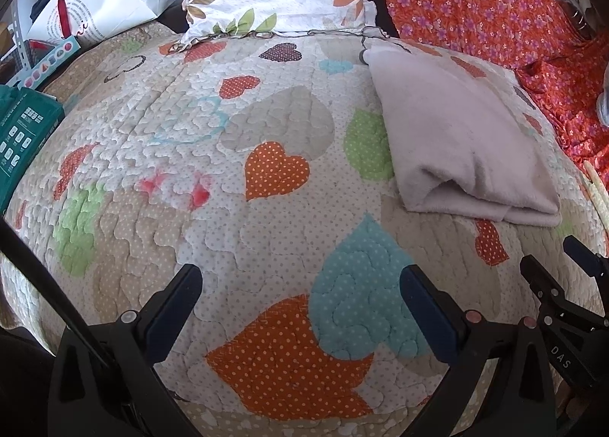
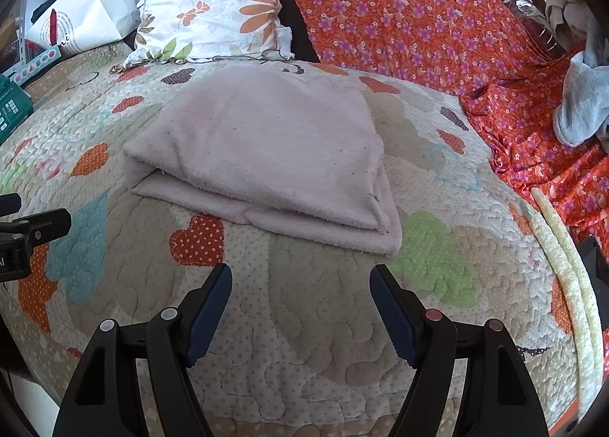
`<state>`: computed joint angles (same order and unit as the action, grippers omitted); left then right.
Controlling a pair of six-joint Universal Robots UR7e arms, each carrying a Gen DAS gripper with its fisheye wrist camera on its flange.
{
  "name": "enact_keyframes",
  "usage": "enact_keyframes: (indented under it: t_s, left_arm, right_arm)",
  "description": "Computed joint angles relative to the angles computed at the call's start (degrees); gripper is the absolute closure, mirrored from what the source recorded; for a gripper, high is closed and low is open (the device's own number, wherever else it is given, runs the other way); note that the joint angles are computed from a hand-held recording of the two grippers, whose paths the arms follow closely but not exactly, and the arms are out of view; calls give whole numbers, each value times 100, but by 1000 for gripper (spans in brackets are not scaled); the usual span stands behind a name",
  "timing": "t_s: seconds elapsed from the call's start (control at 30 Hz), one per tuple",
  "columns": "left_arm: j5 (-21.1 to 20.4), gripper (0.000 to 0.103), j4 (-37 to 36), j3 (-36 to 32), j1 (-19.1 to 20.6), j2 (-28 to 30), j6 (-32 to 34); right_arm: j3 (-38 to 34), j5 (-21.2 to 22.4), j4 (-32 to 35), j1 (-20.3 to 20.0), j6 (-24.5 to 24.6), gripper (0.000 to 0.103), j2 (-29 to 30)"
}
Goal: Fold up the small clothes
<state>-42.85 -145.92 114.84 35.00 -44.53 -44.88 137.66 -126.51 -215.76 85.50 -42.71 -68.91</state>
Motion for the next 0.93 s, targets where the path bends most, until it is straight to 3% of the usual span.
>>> enact_keyframes:
  t_s: [0.93]
  left_arm:
    - [-13,0,-66,11,31,46,28]
  right_arm:
    - [132,200,33,94,-42,22,110]
